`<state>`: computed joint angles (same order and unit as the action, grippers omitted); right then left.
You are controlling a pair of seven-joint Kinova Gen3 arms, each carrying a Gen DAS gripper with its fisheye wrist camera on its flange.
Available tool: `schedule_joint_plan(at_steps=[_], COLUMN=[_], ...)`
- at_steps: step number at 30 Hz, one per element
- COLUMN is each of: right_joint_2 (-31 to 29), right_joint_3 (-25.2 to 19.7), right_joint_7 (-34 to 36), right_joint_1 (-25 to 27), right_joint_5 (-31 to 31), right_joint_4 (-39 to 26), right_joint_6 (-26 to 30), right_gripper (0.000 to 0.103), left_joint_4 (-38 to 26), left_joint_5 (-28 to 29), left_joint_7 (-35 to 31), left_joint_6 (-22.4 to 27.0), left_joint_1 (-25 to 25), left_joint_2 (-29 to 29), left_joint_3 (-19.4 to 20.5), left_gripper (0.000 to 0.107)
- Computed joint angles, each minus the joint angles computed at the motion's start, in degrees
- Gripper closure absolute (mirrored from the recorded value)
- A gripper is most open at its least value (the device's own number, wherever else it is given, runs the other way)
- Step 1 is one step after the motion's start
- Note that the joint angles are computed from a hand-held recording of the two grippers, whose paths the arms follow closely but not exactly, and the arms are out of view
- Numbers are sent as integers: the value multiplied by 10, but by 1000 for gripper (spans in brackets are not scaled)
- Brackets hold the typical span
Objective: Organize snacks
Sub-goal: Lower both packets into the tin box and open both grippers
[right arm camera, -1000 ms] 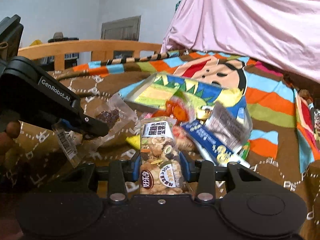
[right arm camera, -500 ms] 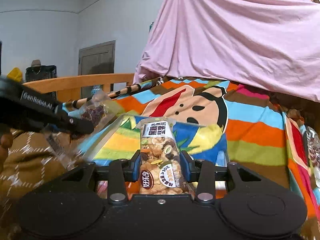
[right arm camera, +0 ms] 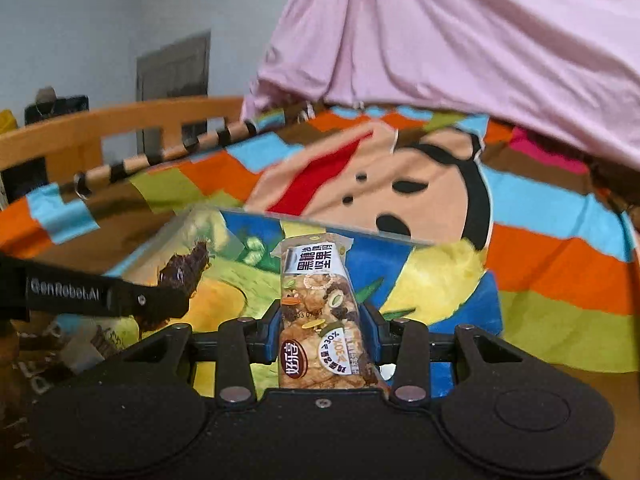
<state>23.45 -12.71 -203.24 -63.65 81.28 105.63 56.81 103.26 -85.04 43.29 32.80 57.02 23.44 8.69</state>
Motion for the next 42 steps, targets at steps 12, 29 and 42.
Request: schedule_joint_plan(at_steps=[12,29,42], right_joint_2=[37,-20,-85], right_joint_3=[31,5,-82], right_joint_7=[98,-9,-102], right_joint_1=[4,-33,-88], right_joint_5=[-78,0,24], right_joint_4=[-54,5,77], right_joint_6=[-16,52,203], right_gripper=[60,14,1], left_joint_4=[8,25,18], left_joint_5=[26,-7,-15], left_joint_7=[5,31,32], left_joint_6=[-46,85,322], left_joint_1=[-7,41,135], left_joint_2=[21,-17,-28], left_joint_3=[-26,9,80], left_gripper=[96,27,5])
